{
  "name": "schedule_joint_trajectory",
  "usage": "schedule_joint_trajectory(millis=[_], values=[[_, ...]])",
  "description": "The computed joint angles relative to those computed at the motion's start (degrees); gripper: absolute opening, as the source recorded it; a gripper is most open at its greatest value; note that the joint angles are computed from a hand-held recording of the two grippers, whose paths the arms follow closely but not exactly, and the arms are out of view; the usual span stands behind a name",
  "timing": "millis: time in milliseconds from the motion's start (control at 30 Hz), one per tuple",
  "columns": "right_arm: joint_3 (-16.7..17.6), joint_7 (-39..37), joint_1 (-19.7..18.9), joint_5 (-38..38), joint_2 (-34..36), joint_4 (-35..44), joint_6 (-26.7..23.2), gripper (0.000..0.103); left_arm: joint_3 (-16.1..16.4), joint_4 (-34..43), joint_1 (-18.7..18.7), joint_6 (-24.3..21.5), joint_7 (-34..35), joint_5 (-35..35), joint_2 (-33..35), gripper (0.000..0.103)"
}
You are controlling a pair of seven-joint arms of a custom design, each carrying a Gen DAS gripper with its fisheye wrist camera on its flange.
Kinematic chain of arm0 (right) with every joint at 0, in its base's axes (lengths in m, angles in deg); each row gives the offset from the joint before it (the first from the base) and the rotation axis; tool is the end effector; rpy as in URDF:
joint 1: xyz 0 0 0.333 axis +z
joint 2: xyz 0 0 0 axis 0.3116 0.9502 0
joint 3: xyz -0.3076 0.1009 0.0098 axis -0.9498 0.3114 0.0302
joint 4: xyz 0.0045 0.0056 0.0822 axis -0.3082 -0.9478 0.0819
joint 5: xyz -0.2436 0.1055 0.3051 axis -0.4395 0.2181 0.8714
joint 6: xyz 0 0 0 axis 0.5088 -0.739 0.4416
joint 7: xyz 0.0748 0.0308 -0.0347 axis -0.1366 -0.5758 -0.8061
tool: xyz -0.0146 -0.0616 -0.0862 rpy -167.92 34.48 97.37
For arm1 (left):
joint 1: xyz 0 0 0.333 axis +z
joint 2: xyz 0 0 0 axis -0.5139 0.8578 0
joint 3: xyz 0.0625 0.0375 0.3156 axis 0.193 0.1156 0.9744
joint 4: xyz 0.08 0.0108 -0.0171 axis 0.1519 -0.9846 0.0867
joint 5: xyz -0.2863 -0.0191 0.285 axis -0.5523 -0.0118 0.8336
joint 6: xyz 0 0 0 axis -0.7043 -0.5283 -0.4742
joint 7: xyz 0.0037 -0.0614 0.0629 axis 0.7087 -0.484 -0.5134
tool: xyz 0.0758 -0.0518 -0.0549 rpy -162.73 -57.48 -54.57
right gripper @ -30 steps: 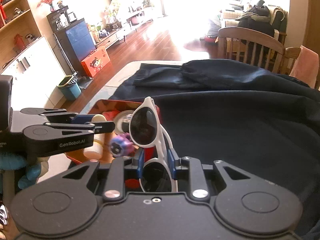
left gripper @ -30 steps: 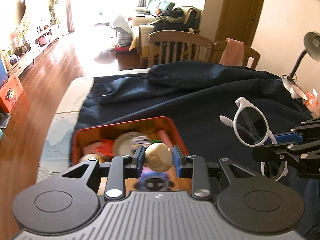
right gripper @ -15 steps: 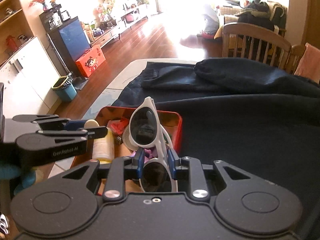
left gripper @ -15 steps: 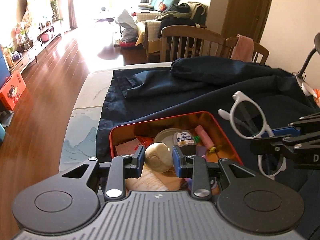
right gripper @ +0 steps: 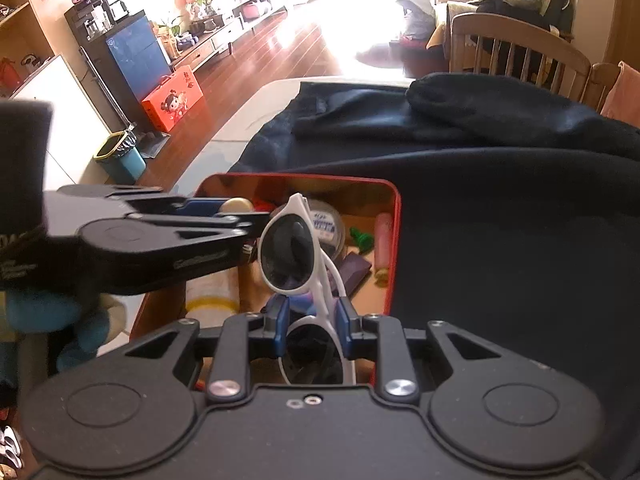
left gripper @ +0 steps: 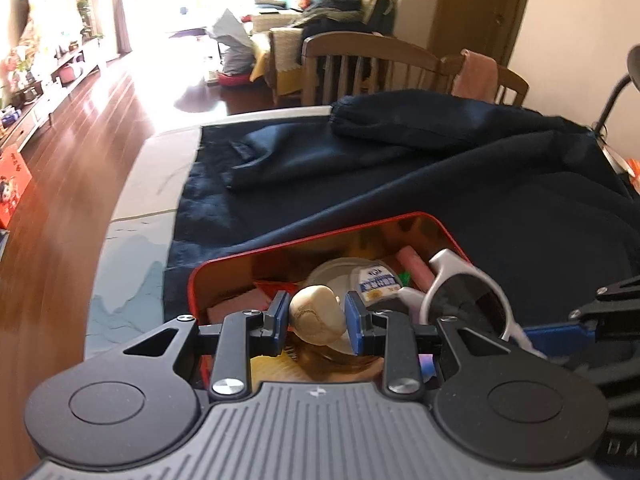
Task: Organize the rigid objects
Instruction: 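Release the ball from the left tool while the right tool releases the sunglasses in the box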
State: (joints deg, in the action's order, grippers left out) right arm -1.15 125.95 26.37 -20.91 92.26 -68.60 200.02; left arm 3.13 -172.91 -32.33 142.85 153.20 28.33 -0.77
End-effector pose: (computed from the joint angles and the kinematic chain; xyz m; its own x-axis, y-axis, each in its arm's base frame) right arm 0.5712 0.0922 0.3897 0.2550 -0.9482 -0.1896 -0.8487 -0.1255 -0.5138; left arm 0.5696 -0.1544 0.3438 -0.3675 -0.9267 0.0785 -0.7343 0.2374 -0.6359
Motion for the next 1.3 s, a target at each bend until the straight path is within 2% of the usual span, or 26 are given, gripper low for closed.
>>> schedule_joint_trajectory(millis=[100, 300, 433, 567, 700, 967, 1067, 1133, 1300], values=[[-0.1, 2.0, 0.4, -2.4, 0.1, -0.7, 0.8, 0.024, -0.1, 0.2, 0.0, -1.0, 0.6, 0.3, 0.5, 0.029], [0.1, 2.8, 0.4, -2.9, 0.3, -0.9, 1.4, 0.025, 1.7, 0.8, -1.4, -2.4, -1.9, 3.3, 1.5, 0.029], [0.4, 3.2, 0.1, -2.7, 0.8, -0.6, 1.8, 0.026, 1.3, 0.9, -0.9, -3.1, -1.7, 3.6, 1.7, 0.029], [0.8, 3.3, -0.4, -2.4, 1.3, -0.2, 2.4, 0.029, 2.9, 0.8, -2.2, -4.1, -4.1, 5.6, 1.7, 0.029], [1.1, 2.3, -0.7, -1.4, 0.9, -0.5, 2.7, 0.031, 3.0, 0.3, -2.2, -4.0, -5.0, 6.3, 1.3, 0.029], [0.6, 0.6, -0.3, 1.0, -0.5, -1.3, 3.0, 0.036, 0.6, -1.4, -0.2, -5.1, 0.1, -0.2, -1.2, 0.032], [0.4, -1.1, 0.0, 3.0, -1.4, -1.8, 3.2, 0.038, -0.6, -2.4, 0.3, -4.9, 5.4, -6.5, -2.9, 0.044], [0.1, -2.4, 0.3, 4.4, -2.1, -2.3, 3.4, 0.038, -0.7, -3.4, -0.3, -3.8, 8.5, -10.3, -4.3, 0.059], [-0.8, -6.7, 1.6, 9.2, -4.2, -3.3, 3.6, 0.042, 1.3, -5.2, -2.7, -3.9, 13.0, -16.7, -7.7, 0.061]])
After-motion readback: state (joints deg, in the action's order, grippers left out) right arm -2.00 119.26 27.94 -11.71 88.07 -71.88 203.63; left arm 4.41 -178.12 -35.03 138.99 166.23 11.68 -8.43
